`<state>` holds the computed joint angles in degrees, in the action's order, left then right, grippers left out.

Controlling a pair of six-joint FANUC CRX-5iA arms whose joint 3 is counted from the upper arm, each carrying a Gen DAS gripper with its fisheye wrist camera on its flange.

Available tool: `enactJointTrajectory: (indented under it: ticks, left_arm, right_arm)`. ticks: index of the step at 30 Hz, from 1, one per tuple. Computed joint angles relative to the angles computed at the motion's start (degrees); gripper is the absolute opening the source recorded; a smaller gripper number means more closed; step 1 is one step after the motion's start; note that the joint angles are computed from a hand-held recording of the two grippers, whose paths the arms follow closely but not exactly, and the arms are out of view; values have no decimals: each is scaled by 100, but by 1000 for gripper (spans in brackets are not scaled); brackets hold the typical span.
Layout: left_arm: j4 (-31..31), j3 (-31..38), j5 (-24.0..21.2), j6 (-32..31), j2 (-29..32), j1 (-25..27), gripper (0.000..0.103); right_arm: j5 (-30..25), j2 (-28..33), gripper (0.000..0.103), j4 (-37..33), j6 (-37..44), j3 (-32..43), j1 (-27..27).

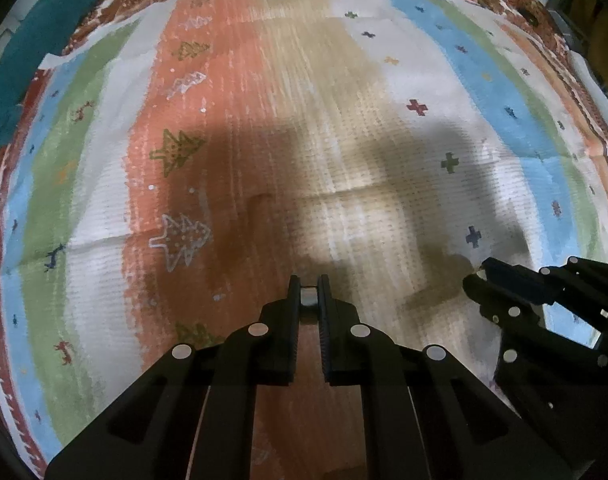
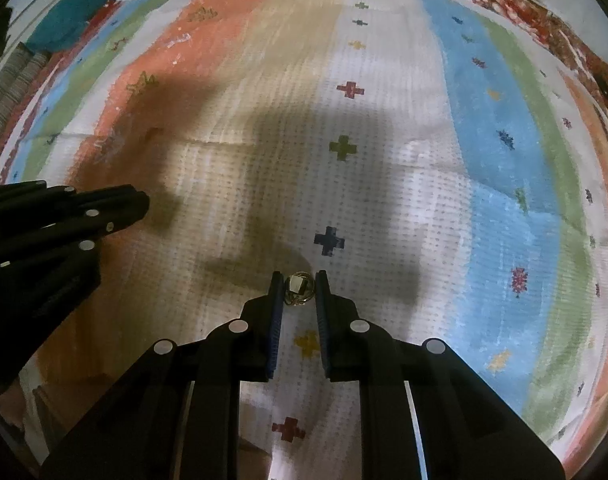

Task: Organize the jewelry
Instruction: 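Grasp the small grey charm with the left tool while the right grasps the gold ring, then carry the grey charm and gold ring back over the silver tin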

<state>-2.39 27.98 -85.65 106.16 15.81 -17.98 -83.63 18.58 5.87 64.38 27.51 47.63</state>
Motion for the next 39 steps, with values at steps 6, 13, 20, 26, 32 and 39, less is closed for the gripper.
enactJointTrajectory:
  ticks: [6, 13, 20, 26, 32, 39]
  left_arm:
    - [51, -234, 46, 22, -331, 69, 8]
    - [1, -218, 28, 209, -458, -81, 8]
    - [-21, -220, 31, 265, -658, -143, 8]
    - [-51, -275, 55, 334, -872, -259, 8]
    - [-47, -381, 129, 390, -1083, -373, 8]
    - [-105, -481, 150, 480, -1281, -511, 8]
  right_arm:
    - [106, -259, 17, 61, -102, -160, 64]
    - [184, -480, 17, 193, -194, -298, 181]
    - [213, -659, 17, 317, -303, -414, 281]
    - [254, -849, 17, 512, -419, -588, 412]
    - [264, -1028, 17, 664, -495, -776, 560]
    - [322, -1294, 17, 793, -680, -1003, 672]
